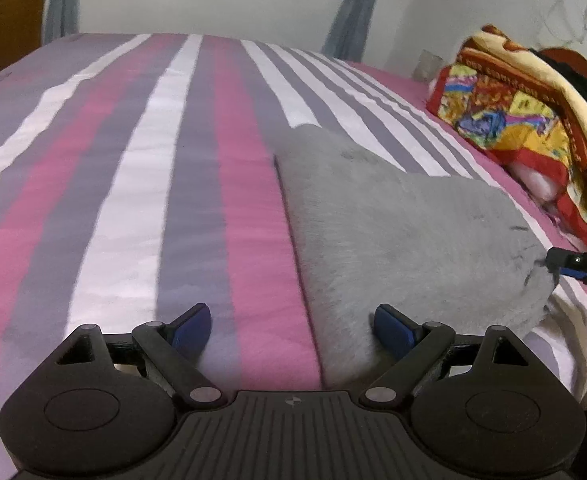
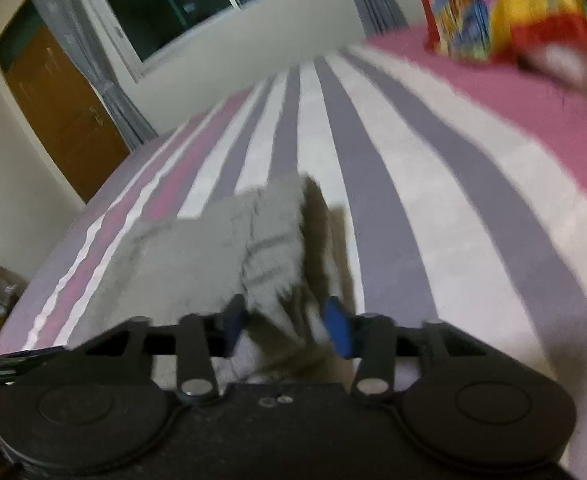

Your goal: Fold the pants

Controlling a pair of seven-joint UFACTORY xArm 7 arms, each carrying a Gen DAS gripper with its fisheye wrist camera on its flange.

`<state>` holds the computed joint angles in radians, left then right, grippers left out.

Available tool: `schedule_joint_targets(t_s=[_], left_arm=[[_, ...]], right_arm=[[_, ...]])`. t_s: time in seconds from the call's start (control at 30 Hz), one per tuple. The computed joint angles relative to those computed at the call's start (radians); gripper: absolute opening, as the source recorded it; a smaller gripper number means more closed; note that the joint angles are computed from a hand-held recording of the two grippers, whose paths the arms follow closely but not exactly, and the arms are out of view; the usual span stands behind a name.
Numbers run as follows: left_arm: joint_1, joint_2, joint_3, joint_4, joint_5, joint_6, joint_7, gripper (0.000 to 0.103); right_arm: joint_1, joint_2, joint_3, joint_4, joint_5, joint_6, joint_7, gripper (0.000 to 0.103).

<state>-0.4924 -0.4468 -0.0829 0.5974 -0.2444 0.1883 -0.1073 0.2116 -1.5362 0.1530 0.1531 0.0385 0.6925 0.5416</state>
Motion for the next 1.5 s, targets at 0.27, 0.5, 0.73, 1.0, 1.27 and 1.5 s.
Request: schedule_joint_targets(t_s=[0.27, 0.5, 0.73, 1.0, 1.27, 1.5], left_arm=[[0.047, -0.069, -0.003, -0.046, 0.016, 0.055, -0.053, 0.089], [0.026, -0.051, 0.016, -0.048, -0.009, 0.044, -0.06, 0.089], [-0.06, -0.027, 0.072, -0.011, -0.07, 0.038, 0.027, 0.089], [-0.16, 0.091, 0.109, 0.036, -0.239, -0.005, 0.173, 0.096], [-0.196, 0.086, 0.157, 0.07, -0.443, 0.01, 0.304, 0.095], [-0.27, 0.15, 0.237, 0.137, -0.708, 0.091, 0.583, 0.081]], right_arm=[[0.014, 0.058, -0.078, -0.014, 0.039, -0.122, -0.074, 0.011], [-0.069, 0.009, -0.052, -0.077, 0.021, -0.04, -0.033, 0.012], [-0.092, -0.165, -0.04, -0.078, 0.022, 0.042, 0.042, 0.048], [-0.081, -0.146, -0.08, -0.126, 0.025, 0.051, -0.005, 0.058], [-0.061, -0.217, -0.184, -0.136, 0.088, 0.001, -0.057, 0.05], [-0.147, -0.273, -0.286, -0.198, 0.168, 0.053, -0.048, 0.068]])
